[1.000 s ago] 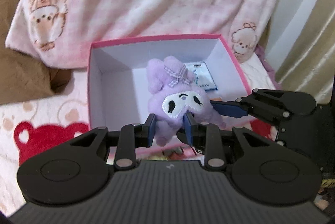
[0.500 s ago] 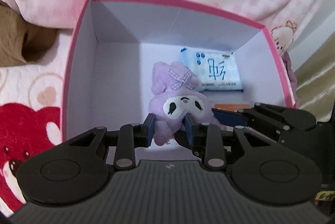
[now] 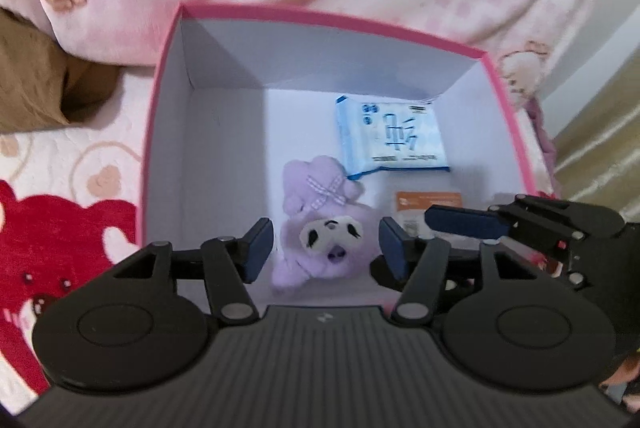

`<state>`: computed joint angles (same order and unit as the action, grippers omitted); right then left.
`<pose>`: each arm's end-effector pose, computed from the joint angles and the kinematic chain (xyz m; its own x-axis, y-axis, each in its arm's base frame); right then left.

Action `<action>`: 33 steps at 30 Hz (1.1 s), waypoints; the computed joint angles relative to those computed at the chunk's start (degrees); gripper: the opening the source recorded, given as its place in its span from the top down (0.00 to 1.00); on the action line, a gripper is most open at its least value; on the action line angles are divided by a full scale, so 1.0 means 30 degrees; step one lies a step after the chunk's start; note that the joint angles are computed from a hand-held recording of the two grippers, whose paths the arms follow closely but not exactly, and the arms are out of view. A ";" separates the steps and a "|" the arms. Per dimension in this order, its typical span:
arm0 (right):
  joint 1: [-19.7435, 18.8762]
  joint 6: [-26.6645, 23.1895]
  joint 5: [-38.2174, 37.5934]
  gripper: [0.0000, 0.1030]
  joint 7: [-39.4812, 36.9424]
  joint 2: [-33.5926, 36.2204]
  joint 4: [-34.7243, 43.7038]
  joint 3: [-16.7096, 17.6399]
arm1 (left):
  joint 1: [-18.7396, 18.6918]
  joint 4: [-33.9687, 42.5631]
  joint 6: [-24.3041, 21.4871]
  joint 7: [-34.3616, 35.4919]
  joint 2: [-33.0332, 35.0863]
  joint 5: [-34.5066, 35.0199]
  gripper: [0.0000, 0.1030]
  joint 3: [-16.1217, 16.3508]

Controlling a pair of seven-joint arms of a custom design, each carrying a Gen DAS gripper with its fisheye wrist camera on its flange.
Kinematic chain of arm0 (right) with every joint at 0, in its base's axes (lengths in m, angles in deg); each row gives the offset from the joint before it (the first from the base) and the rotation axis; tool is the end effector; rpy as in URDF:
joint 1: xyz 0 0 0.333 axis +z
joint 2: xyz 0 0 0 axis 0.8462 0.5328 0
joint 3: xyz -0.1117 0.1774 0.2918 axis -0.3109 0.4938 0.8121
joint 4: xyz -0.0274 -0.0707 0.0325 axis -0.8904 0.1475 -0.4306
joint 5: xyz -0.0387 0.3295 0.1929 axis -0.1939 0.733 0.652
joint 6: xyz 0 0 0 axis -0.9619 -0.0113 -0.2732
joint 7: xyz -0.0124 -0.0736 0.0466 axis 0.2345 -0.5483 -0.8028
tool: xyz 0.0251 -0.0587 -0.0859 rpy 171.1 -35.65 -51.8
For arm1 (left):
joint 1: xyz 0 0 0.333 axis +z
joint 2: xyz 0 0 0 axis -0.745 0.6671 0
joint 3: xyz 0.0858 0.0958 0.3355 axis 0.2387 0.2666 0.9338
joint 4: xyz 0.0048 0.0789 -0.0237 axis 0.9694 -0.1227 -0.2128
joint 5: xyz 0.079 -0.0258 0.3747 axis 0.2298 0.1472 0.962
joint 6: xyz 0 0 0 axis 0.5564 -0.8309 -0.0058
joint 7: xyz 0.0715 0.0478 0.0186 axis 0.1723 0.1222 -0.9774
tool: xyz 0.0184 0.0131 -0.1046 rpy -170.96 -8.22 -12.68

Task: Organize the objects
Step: 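Withdraw the open left tool from the pink box toward the gold-capped bottle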

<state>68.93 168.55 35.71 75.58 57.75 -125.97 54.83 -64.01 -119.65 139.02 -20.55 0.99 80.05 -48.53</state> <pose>0.6442 0.1782 0.3872 0.5556 -0.7951 -0.2431 -0.7410 -0.3410 -0.5785 0.5770 -0.3244 0.3897 0.1120 -0.9422 0.3158 -0.8439 -0.2580 -0.4704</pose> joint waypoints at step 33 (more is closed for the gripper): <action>0.1959 0.0293 0.0455 0.34 0.1223 -1.2125 -0.7974 -0.1542 | -0.2216 -0.3821 -0.9583 0.6182 -1.3919 -0.4053 0.38 -0.0792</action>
<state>74.81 169.43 37.08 79.25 21.38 -149.89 50.20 -70.65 -131.11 110.28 -2.01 -40.77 67.89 -50.90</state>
